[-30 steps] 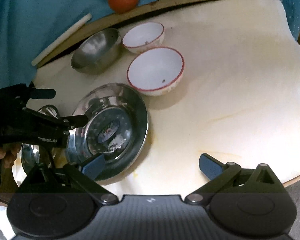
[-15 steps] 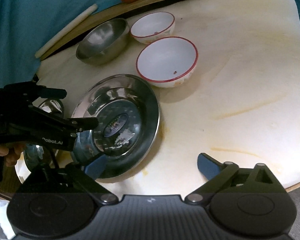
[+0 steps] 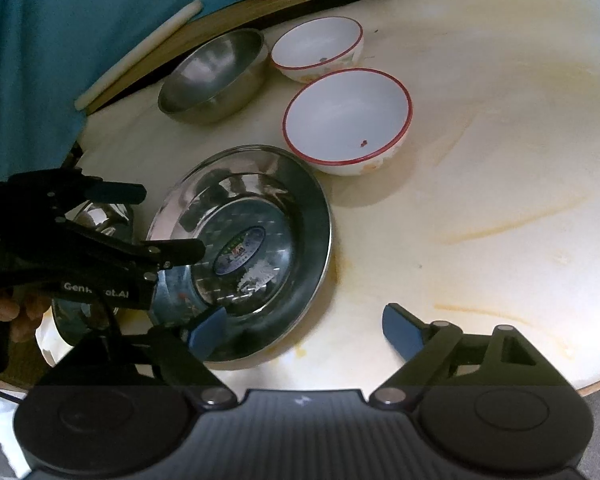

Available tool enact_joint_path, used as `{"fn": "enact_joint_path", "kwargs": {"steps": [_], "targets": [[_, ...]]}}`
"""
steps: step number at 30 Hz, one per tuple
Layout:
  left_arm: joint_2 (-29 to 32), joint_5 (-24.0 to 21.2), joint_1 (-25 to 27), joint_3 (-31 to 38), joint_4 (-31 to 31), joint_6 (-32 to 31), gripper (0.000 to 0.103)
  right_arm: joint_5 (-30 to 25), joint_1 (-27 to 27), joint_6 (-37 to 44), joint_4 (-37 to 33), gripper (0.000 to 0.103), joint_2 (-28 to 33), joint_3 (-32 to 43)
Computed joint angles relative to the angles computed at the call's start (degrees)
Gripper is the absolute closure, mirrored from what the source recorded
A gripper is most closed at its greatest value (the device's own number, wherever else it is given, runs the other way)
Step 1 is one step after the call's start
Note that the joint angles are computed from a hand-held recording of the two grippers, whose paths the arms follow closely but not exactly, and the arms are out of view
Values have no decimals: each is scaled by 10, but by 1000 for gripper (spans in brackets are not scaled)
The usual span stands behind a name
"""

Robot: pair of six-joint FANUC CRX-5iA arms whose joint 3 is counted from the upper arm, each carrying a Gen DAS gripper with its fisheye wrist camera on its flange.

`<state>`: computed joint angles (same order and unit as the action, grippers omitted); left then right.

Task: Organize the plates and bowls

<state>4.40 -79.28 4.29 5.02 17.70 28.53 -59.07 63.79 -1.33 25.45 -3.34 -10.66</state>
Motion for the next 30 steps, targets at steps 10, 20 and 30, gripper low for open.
{"fn": "enact_joint_path", "kwargs": {"steps": [10, 20, 30], "targets": [[10, -22, 2, 10, 6, 15, 34, 14, -7, 15, -8, 24, -1, 1], [14, -32, 7, 11, 11, 24, 57, 20, -12, 28, -17, 37, -2, 2], [15, -36, 19, 4, 32, 32, 60, 41, -19, 48, -35, 63, -4, 0]]}}
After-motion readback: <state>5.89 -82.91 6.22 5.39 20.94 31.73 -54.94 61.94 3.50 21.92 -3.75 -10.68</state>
